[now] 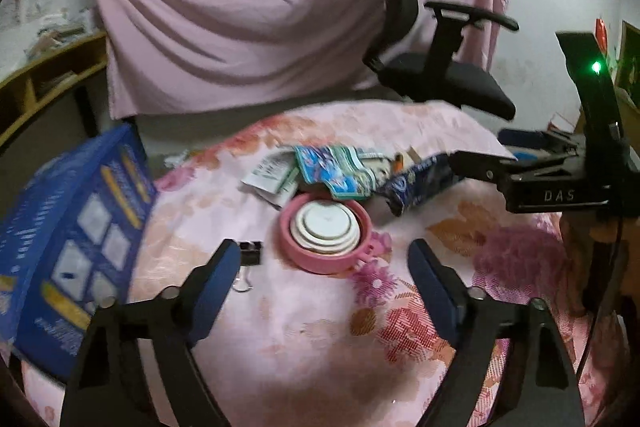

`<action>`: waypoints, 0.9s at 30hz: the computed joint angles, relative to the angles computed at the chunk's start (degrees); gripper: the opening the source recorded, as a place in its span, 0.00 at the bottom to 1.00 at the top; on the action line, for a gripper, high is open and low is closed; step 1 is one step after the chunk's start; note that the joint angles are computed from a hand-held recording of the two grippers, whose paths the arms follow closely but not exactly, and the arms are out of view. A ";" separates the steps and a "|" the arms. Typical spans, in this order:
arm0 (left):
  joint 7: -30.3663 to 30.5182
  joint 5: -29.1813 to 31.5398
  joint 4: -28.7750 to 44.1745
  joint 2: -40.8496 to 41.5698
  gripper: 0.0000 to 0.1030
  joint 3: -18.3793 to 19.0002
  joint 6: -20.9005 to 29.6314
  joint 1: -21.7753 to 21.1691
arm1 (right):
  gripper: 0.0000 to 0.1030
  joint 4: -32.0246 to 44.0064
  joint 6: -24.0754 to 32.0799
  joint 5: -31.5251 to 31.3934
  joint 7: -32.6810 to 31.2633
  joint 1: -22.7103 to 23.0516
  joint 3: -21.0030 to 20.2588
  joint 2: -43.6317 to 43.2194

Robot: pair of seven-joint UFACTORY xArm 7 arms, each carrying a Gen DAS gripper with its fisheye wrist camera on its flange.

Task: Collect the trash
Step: 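Grasp the blue snack wrapper with the right gripper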

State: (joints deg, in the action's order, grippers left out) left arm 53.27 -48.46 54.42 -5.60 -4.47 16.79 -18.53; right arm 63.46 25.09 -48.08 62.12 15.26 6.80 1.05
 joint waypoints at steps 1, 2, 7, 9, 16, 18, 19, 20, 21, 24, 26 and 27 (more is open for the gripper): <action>-2.12 2.14 0.84 0.90 0.73 -0.19 0.94 0.39 | 1.00 0.39 -0.04 1.86 -2.39 -0.12 -0.03 0.59; -3.81 3.65 1.68 1.76 0.72 -0.37 1.66 0.73 | 1.00 0.72 0.18 3.29 -4.24 -0.15 -0.10 0.97; -9.28 7.94 4.21 4.32 0.72 -1.69 2.19 1.96 | 1.00 1.88 -0.05 14.53 -15.44 -0.07 -0.37 3.46; -10.26 9.36 4.36 4.44 0.65 -2.12 2.25 2.24 | 0.95 2.06 0.30 16.96 -18.17 0.29 -0.56 3.84; -12.37 12.47 5.31 5.15 0.55 -2.71 3.63 2.99 | 0.54 1.38 0.98 18.26 -20.94 1.59 -0.86 3.15; -12.39 12.64 5.17 5.21 0.54 -2.81 3.31 3.06 | 0.43 0.50 -0.18 19.41 -22.09 1.38 -0.80 2.56; -12.65 12.94 5.05 5.18 0.54 -2.88 3.10 3.06 | 0.38 -0.09 -0.95 19.80 -22.30 1.28 -0.78 2.15; -12.82 13.19 4.91 5.12 0.54 -2.94 2.85 3.03 | 0.36 -0.49 -1.57 20.05 -22.35 1.21 -0.72 1.93; -12.90 13.41 4.82 5.13 0.54 -2.96 2.58 3.02 | 0.35 -1.03 -2.41 20.67 -22.76 1.07 -0.66 1.65; -13.40 13.48 4.53 4.83 0.54 -2.97 2.50 2.94 | 0.32 -1.98 -3.74 21.69 -23.53 0.90 -0.32 1.03; -13.57 13.31 4.25 4.54 0.54 -2.88 2.51 2.90 | 0.30 -2.57 -4.38 21.96 -23.75 0.91 -0.09 0.64; -13.61 13.02 4.01 4.28 0.54 -2.85 2.48 2.84 | 0.30 -2.78 -4.48 21.50 -23.32 0.96 0.00 0.45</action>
